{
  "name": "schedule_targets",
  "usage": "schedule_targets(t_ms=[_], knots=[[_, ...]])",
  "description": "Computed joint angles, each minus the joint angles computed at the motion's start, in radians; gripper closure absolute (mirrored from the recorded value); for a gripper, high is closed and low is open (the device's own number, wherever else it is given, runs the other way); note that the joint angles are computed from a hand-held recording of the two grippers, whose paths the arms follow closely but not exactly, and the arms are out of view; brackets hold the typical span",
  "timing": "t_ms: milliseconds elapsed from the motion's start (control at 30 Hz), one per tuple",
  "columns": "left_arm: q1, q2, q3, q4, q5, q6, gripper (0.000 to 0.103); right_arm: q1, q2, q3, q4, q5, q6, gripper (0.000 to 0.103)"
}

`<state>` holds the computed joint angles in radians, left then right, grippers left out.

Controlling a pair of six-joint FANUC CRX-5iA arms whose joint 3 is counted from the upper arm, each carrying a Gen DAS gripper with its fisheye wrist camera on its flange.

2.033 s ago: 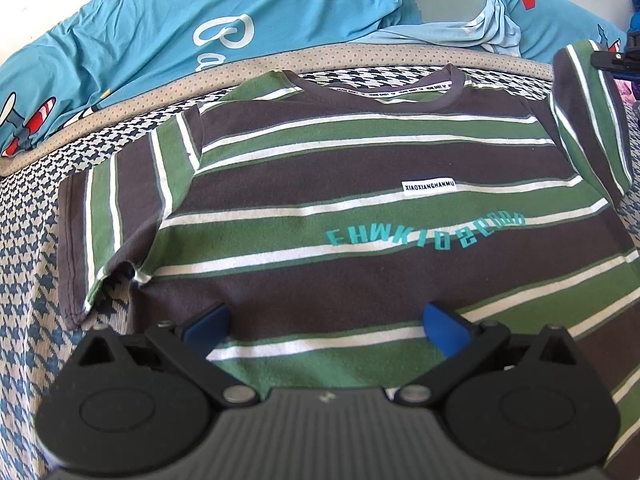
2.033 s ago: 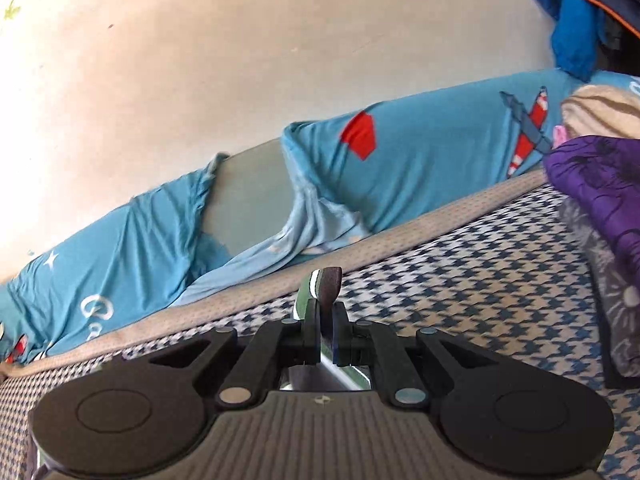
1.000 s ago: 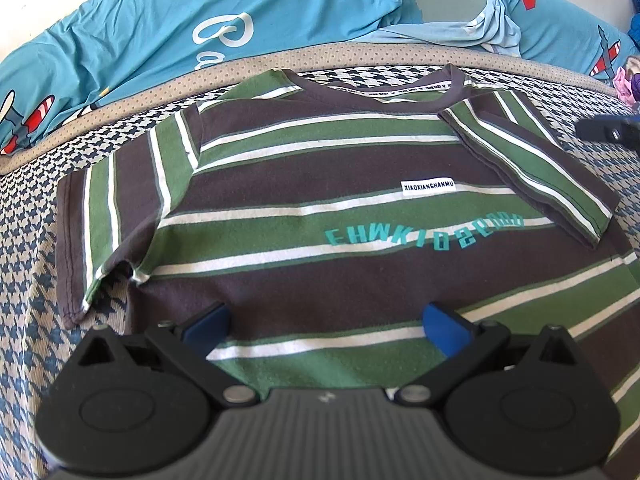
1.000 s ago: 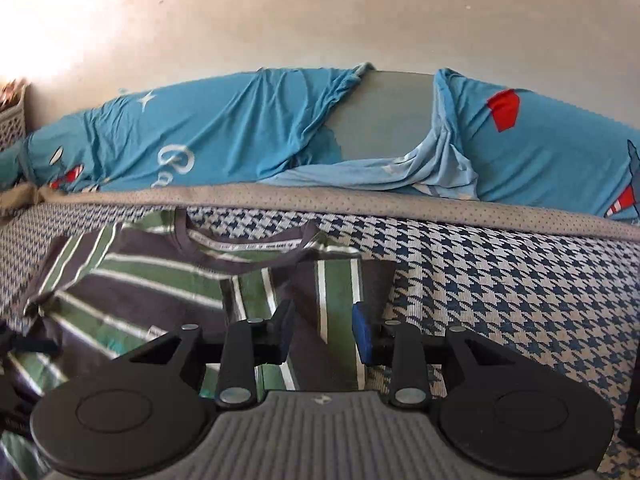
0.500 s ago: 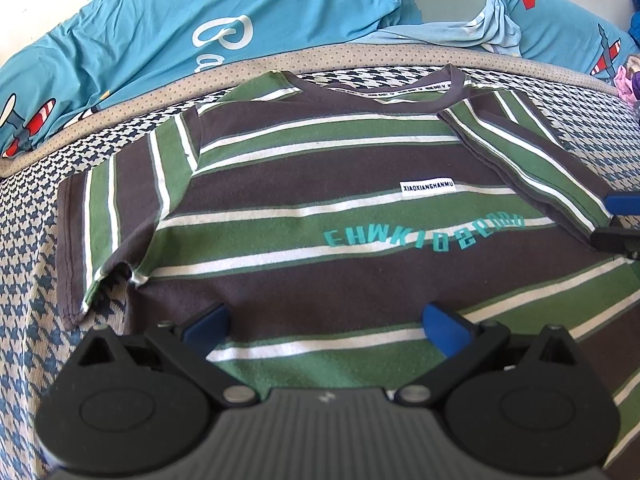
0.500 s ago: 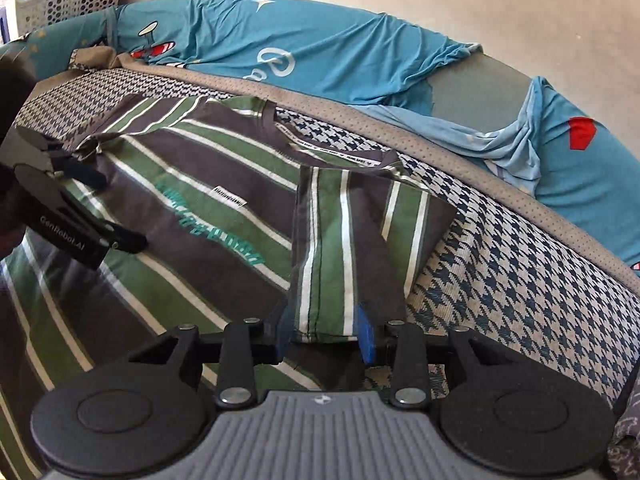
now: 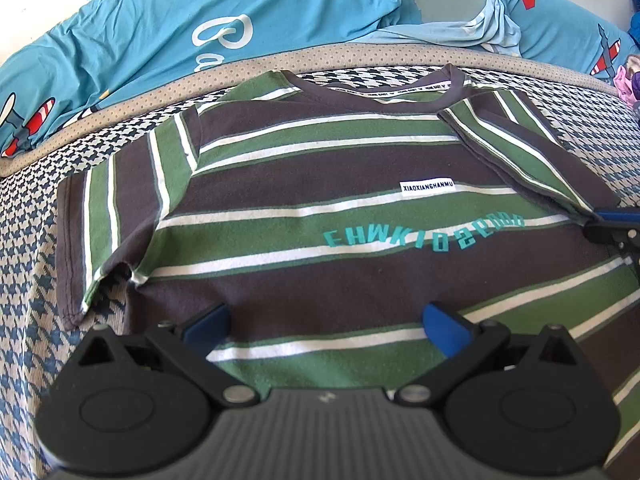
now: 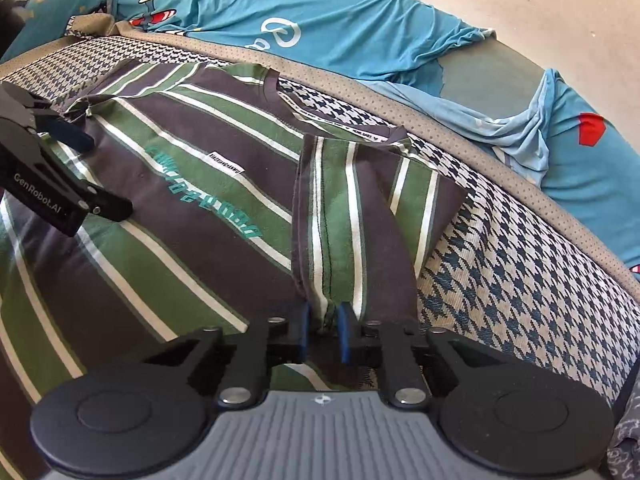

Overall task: Fold clothes
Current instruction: 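Lower the folded side onto the shirt body and open the right gripper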

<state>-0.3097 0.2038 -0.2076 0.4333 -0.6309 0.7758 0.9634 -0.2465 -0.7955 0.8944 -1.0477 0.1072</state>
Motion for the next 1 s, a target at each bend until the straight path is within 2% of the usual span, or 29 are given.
schedule_targets(t_ms=[100,233,300,467,533,633,733,833,1000], knots=[[0.004,0.005,0.013,0.004,-0.020,0.013,0.000,0.001,-0.018,0.000,0.020,0.002,-0.046,0.095],[0.007,0.009,0.022,0.007,-0.030,0.026,0.000,-0.015,-0.069,-0.023,0.078,0.110,-0.106,0.095],[0.006,0.009,0.023,0.004,-0.029,0.032,0.000,-0.025,-0.059,-0.015,0.071,0.159,-0.092,0.095],[0.009,0.008,0.021,0.013,-0.030,0.033,0.000,-0.033,0.019,0.027,0.025,0.196,-0.022,0.093],[0.012,0.006,0.018,0.027,-0.026,0.032,0.000,-0.034,0.036,0.046,-0.004,0.195,0.019,0.087],[0.018,0.004,0.016,0.044,-0.021,0.035,0.000,-0.040,0.016,0.038,0.009,0.211,0.006,0.084],[0.021,0.005,0.021,0.042,-0.019,0.054,0.000,-0.069,-0.031,0.005,0.055,0.265,-0.093,0.078],[0.023,0.007,0.027,0.035,-0.023,0.069,0.000,-0.098,-0.038,-0.006,0.115,0.278,-0.213,0.078],[0.023,0.008,0.028,0.029,-0.027,0.072,0.000,-0.122,0.025,0.015,0.235,0.212,-0.281,0.078]])
